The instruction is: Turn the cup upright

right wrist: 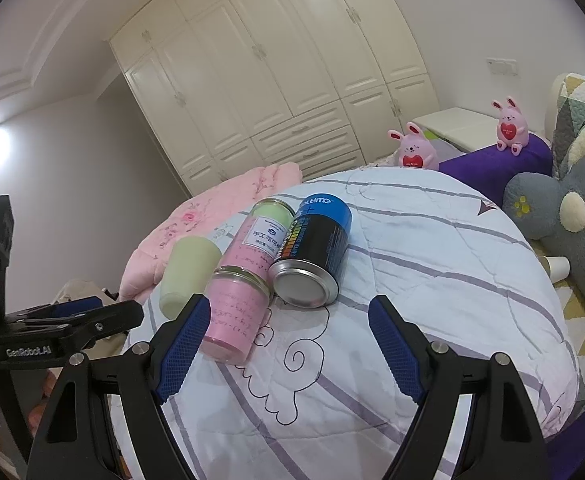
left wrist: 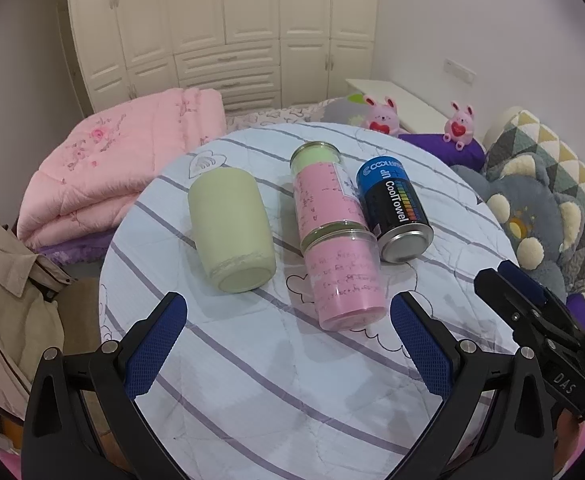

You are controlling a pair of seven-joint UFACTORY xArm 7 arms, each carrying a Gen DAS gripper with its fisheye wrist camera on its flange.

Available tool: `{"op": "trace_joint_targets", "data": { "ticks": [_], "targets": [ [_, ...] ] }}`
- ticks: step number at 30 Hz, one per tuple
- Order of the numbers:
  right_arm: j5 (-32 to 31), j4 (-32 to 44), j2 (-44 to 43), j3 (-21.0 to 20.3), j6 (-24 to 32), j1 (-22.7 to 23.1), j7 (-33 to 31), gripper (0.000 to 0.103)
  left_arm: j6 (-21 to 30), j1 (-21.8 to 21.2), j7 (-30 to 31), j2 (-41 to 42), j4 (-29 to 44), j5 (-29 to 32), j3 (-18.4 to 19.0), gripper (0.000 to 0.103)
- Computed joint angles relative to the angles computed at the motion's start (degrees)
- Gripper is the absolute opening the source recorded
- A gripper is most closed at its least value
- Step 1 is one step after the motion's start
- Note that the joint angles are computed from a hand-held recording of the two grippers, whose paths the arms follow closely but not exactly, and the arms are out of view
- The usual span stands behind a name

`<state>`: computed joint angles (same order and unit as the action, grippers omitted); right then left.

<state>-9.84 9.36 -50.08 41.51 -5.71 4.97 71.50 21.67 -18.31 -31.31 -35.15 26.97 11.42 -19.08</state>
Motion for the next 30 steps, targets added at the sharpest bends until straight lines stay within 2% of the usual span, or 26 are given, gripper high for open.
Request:
{"op": "trace_joint_targets", "data": {
  "ticks": [20,27,30],
  "targets": [
    [-2.3,0.9,-0.9,-0.9,5.2,-0.2,1.7,0.083,2.0,-1.2,0.4,-0.2,0.5,-0.5,0.1,0.103],
    [-4.2,2.4,0.9,-2.7,6.6,-1.0,-0.6,0.083,3.2,-0.9,0.6,2.8,3.4,-0.1,-0.2,0.103],
    [-4.9,3.0,2.3,-4.1,6.6,-1.4,-2.4,0.083,3.5,-1.6,1.7,5.7,5.7,-1.0,1.0,0.103]
  ]
}}
